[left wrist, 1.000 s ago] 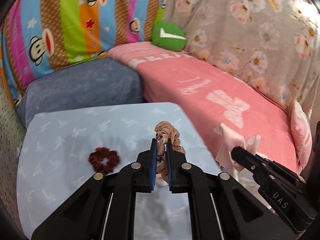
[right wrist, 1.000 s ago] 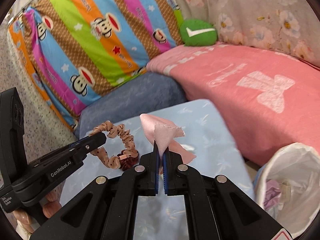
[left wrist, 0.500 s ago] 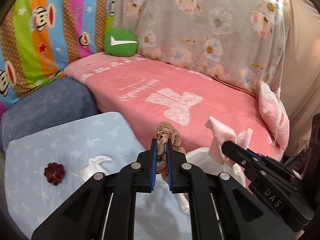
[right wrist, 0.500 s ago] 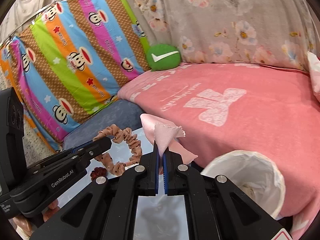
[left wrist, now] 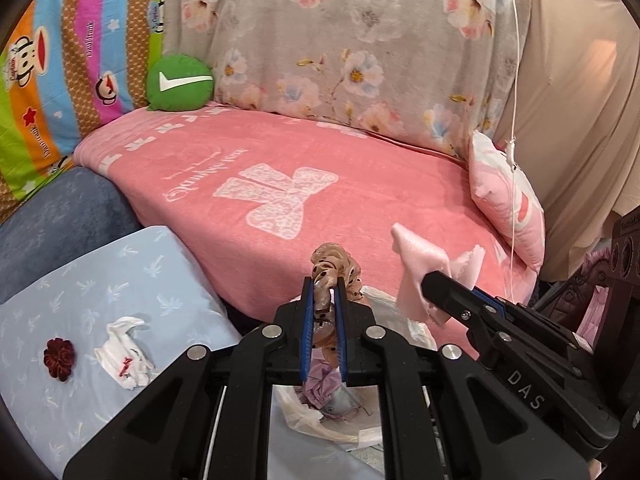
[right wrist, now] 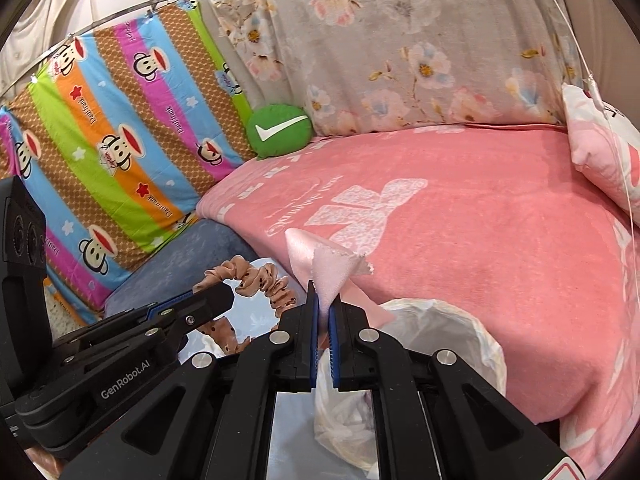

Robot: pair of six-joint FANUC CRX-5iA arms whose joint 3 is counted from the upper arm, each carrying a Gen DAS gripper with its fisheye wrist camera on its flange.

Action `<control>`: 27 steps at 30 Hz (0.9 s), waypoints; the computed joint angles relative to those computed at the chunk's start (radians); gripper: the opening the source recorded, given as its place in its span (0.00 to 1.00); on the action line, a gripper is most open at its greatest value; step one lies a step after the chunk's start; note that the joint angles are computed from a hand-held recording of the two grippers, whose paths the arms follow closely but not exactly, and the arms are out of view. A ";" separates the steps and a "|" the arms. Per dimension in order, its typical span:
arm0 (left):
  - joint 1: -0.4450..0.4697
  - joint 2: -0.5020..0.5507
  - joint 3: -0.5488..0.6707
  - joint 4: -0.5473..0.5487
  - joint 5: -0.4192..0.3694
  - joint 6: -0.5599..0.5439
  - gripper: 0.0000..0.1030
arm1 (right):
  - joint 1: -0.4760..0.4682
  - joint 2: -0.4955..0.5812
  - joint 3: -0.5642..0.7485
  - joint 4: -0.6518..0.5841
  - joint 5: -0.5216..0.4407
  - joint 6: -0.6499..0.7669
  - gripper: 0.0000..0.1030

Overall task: Collect trash
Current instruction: 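Carry the beige scrunchie and pink cloth over the wastebasket and release both, then move both tools back over the dark red scrunchie and white sock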

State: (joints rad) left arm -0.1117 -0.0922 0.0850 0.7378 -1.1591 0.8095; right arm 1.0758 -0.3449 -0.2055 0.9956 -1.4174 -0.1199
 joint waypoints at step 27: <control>-0.042 0.000 0.007 -0.064 0.050 0.073 0.51 | 0.002 -0.044 -0.037 0.006 -0.032 -0.023 0.18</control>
